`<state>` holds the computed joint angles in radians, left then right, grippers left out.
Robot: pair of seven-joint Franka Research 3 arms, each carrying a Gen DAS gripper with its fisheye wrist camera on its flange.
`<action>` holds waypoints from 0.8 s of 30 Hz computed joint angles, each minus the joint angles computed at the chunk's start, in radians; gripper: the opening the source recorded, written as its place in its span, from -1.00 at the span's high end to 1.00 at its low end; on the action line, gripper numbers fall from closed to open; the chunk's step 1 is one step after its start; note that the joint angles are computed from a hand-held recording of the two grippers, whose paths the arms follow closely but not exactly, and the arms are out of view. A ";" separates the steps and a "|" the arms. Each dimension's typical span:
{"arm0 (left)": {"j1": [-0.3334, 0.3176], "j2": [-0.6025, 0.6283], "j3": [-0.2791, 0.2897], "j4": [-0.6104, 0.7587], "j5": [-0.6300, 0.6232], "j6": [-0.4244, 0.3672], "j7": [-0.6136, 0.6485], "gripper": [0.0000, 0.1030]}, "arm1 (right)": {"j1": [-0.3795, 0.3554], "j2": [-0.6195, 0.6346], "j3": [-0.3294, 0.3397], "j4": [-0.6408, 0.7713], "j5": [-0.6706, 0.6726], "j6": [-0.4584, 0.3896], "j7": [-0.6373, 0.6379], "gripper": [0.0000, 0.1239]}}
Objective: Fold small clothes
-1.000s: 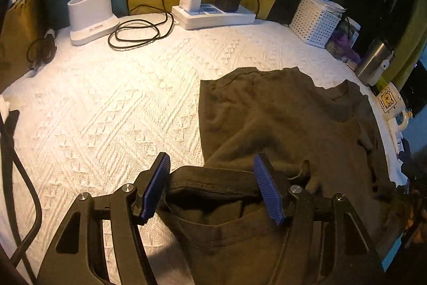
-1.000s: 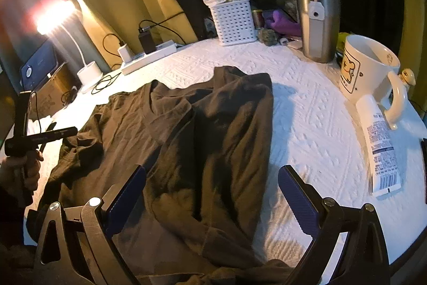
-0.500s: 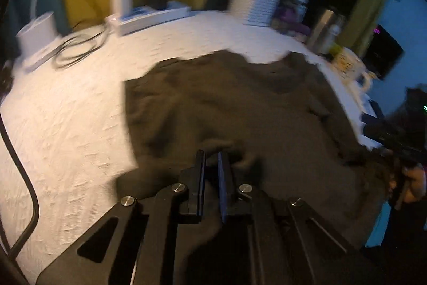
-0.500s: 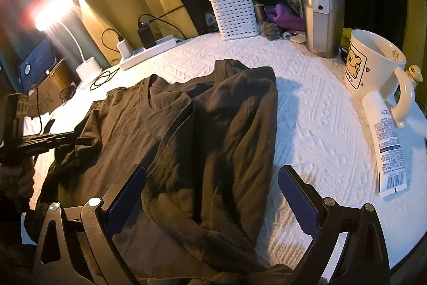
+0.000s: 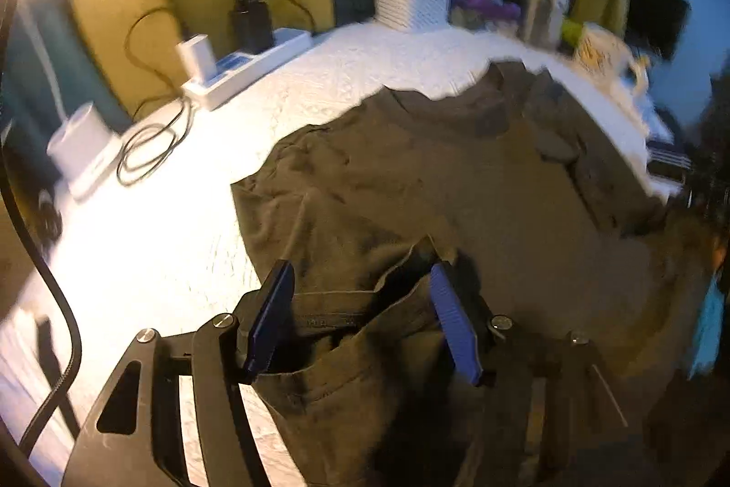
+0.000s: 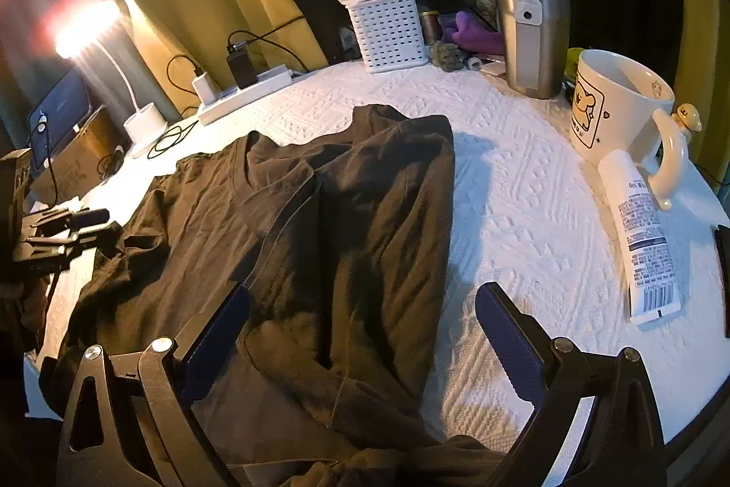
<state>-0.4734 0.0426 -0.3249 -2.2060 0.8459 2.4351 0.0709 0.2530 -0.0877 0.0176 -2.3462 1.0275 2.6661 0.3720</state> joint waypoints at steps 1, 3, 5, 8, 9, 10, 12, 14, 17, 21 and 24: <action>-0.001 0.015 -0.002 0.016 -0.006 -0.010 0.042 -0.20 | 0.000 0.002 0.000 0.001 -0.001 -0.001 0.001 -0.61; -0.008 0.036 -0.003 0.038 0.006 -0.038 0.086 -0.20 | 0.000 0.005 0.001 0.003 0.000 -0.004 0.001 -0.61; -0.018 0.057 -0.001 0.060 0.009 -0.078 0.125 -0.20 | -0.001 0.006 0.002 0.004 0.002 -0.004 0.000 -0.61; -0.025 0.071 0.007 0.074 -0.002 -0.119 0.147 -0.15 | -0.002 0.007 0.002 0.005 -0.002 -0.001 0.007 -0.61; -0.024 0.064 0.010 0.064 -0.003 -0.111 0.145 -0.03 | -0.003 0.007 0.002 0.005 -0.002 0.001 0.009 -0.61; -0.023 0.058 0.011 0.058 -0.007 -0.107 0.149 0.04 | -0.004 0.008 0.001 0.005 -0.002 0.002 0.011 -0.61; -0.022 0.051 0.010 0.049 -0.021 -0.116 0.164 0.17 | -0.006 0.011 0.001 0.007 -0.006 0.005 0.019 -0.61; -0.020 0.050 0.008 0.042 -0.041 -0.115 0.185 0.23 | -0.006 0.013 0.002 0.008 -0.008 0.004 0.022 -0.61; -0.019 0.069 0.003 0.047 -0.069 -0.092 0.242 0.23 | -0.004 0.016 0.005 0.010 -0.010 0.002 0.018 -0.61; -0.035 0.107 0.010 0.075 -0.037 -0.089 0.275 0.73 | 0.000 0.017 0.009 0.010 -0.015 0.004 0.022 -0.61; -0.043 0.119 0.022 0.093 -0.016 -0.113 0.255 0.95 | 0.001 0.016 0.010 0.009 -0.014 0.009 0.025 -0.61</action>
